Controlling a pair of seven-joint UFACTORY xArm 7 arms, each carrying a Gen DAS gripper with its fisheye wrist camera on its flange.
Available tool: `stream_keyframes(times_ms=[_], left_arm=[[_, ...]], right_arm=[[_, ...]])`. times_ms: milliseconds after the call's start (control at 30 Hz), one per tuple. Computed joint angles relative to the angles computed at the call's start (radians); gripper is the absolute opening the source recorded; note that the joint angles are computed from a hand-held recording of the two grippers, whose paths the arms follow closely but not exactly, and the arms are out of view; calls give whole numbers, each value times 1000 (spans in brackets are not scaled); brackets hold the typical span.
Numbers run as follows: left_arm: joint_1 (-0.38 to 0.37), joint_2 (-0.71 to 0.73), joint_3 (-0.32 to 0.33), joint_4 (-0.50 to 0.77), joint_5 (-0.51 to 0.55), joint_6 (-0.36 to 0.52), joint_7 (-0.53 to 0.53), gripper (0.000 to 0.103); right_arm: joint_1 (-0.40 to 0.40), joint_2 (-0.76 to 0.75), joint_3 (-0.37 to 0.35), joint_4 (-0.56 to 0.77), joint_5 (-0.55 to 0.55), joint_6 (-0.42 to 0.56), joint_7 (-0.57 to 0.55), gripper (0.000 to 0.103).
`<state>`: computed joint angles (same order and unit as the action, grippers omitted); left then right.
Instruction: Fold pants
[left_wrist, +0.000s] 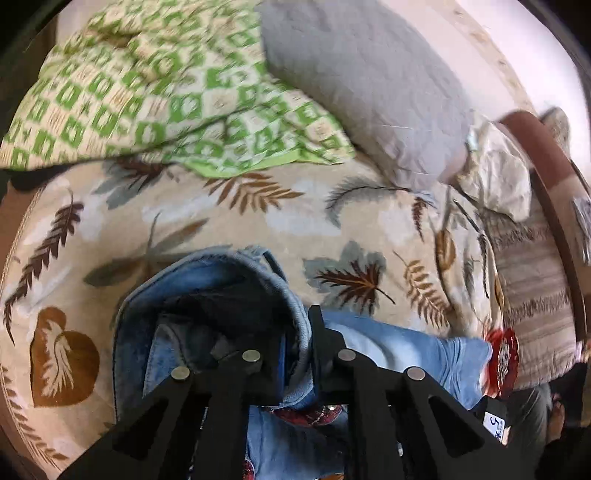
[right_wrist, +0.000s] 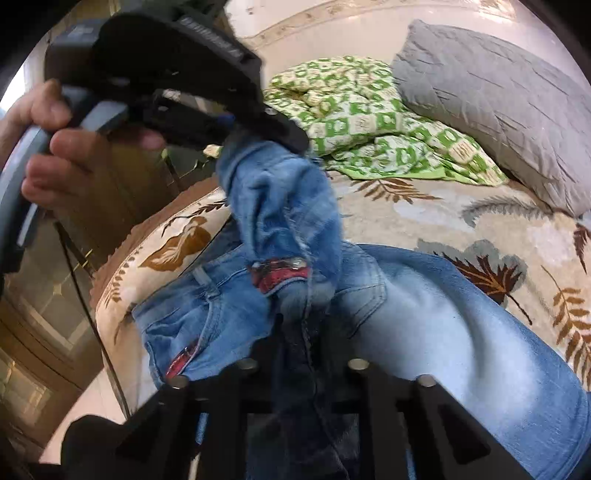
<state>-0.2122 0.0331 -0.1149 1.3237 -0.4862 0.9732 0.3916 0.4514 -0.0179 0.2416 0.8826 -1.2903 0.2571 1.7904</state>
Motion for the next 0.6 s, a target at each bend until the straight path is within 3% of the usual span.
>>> stream_keyframes(times_ms=[133, 300, 433, 600], left_arm=[[18, -130, 36, -106, -126, 10, 115, 9], [69, -304, 171, -283, -305, 138, 263, 9], [138, -328, 230, -416, -306, 149, 269, 9], [193, -251, 226, -492, -275, 88, 266, 9]], right_arm=[[25, -55, 36, -16, -23, 82, -43, 10], [104, -79, 145, 1, -7, 309, -167, 10], [185, 54, 163, 86, -1, 419, -215, 10], [253, 214, 110, 175, 74, 459, -272, 10]])
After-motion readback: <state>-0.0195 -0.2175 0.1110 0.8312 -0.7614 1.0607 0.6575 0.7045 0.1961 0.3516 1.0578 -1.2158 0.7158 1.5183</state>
